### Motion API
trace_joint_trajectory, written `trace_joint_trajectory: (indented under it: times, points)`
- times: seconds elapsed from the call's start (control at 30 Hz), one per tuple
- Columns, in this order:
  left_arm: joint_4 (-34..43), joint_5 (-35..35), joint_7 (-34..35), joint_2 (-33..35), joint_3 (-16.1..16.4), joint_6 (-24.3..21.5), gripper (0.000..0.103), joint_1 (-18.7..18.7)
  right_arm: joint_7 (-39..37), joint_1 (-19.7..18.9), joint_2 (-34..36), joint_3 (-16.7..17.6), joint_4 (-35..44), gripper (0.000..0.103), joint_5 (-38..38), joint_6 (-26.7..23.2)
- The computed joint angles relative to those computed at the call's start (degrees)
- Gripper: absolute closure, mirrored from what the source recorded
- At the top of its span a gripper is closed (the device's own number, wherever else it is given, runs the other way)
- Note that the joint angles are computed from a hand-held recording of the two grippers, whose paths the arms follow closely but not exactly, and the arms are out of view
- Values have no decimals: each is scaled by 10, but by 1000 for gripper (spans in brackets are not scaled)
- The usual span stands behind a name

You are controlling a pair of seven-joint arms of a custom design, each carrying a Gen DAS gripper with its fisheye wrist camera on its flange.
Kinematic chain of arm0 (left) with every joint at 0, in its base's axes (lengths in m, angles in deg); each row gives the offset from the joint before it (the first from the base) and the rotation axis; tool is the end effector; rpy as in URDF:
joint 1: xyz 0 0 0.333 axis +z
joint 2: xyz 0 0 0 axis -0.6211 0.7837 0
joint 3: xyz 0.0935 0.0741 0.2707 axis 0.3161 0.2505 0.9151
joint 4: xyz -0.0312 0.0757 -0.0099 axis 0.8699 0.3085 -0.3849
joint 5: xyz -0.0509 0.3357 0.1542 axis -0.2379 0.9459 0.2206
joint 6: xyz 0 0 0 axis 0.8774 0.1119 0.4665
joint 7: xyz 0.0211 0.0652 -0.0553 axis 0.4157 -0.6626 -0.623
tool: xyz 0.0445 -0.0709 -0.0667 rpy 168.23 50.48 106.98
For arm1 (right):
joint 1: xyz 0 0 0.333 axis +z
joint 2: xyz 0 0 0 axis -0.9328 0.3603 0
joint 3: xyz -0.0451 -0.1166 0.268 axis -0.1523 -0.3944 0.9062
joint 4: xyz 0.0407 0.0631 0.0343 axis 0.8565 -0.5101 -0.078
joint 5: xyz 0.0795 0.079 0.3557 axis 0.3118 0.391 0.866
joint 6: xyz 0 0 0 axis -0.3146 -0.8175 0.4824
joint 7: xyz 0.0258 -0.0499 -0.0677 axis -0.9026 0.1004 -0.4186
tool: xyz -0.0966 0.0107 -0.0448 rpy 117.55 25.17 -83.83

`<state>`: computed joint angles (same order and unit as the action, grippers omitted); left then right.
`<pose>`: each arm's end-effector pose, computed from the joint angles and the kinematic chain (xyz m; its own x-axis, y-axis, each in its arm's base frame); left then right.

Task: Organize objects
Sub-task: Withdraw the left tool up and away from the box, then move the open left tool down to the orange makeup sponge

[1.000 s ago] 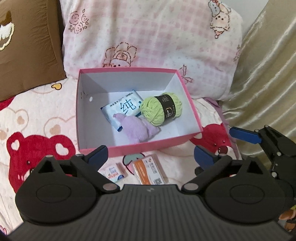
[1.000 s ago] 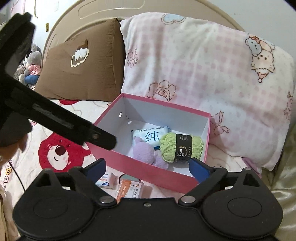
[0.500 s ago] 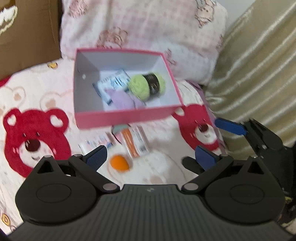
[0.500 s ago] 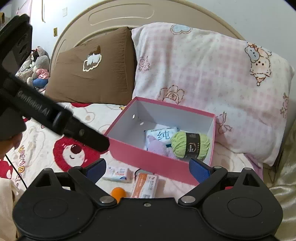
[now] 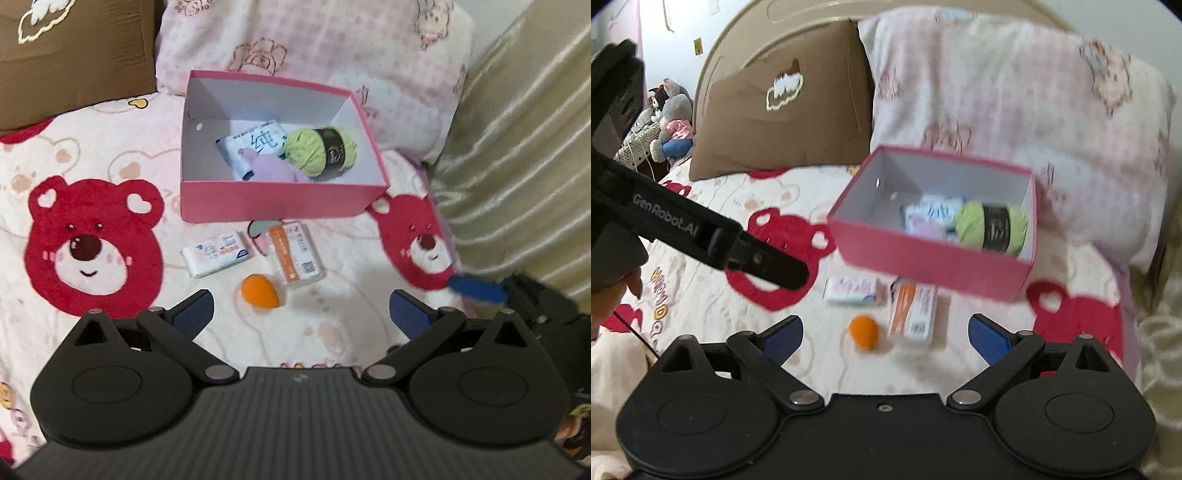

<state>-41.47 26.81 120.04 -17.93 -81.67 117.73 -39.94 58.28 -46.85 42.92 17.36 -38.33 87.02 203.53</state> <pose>0.5974 -0.1008 0.4888 -0.0278 -0.9285 0.3703 -0.8649 -0.1633 -0.4746 0.5973 0.3143 0.5145 0.4773 -0.8759 -0.0708 -0.6915 -0.3247 -0.6453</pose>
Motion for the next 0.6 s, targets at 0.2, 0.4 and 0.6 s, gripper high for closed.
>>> trace_joint_trajectory:
  times: [0.2,0.4,0.6]
  points:
    - [-42,-55,28,-10,-5,32,1,1,18,6,10,-3,6,5,-6,-29]
    - [-62,-42,18,-14,0,39,1,-5,34,12,3,1,-5,5,-2,-45]
    - [-72,-64,32,-4,0,40,2,3,31,17,13,5,-10,5,-3,-22]
